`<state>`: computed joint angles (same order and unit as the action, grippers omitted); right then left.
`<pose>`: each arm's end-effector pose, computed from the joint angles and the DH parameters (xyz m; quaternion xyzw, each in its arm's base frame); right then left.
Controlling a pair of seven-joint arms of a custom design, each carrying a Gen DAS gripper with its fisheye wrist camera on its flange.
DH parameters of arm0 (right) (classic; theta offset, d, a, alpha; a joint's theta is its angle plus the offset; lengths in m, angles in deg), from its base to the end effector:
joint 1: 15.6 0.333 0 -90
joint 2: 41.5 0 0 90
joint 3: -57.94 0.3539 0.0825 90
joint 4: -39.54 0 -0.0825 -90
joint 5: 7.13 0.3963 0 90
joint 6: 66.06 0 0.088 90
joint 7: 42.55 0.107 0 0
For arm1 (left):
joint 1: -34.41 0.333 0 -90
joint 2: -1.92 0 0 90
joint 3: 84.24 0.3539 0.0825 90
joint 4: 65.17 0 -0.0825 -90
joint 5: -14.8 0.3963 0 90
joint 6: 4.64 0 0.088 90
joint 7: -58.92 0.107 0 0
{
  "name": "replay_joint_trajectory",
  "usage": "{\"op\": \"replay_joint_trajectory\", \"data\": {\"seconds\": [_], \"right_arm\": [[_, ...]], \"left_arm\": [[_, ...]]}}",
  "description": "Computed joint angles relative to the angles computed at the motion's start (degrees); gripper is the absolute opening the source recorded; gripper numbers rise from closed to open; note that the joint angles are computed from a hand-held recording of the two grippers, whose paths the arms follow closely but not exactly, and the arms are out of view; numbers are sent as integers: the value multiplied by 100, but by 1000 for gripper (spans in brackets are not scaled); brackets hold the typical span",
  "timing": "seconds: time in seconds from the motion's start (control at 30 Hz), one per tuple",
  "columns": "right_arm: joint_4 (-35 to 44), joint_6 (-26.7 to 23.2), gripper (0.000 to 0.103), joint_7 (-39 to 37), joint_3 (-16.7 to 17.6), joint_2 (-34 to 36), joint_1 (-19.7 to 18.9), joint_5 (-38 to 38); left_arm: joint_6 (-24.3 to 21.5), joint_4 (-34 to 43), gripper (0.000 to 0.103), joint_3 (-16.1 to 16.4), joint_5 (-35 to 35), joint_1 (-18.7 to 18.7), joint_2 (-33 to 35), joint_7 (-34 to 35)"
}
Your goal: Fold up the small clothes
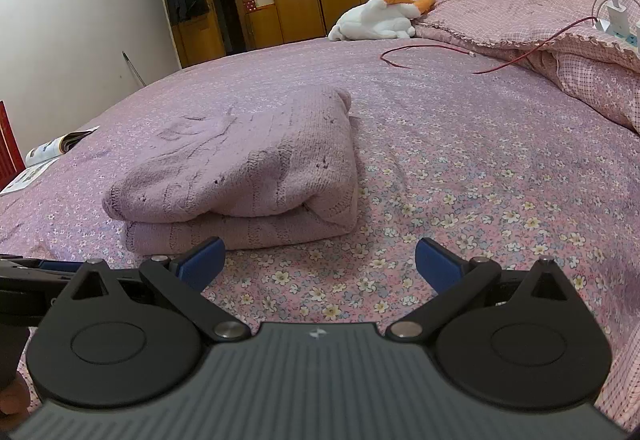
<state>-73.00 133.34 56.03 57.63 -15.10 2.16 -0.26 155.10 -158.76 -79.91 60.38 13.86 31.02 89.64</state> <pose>0.6620 0.1938 0.3920 -0.6175 0.6049 -0.2575 0.4318 0.7074 -0.2502 0.4133 -0.6721 0.6312 -0.2543 0.2919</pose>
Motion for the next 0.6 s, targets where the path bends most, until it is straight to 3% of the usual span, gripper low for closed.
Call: {"op": "replay_joint_trajectory", "data": {"seconds": [0.6], "right_arm": [[1,-8,103,18,40,4,-34,-5]], "left_arm": [[-21,5,89,6,6,-10,1,-9]]}}
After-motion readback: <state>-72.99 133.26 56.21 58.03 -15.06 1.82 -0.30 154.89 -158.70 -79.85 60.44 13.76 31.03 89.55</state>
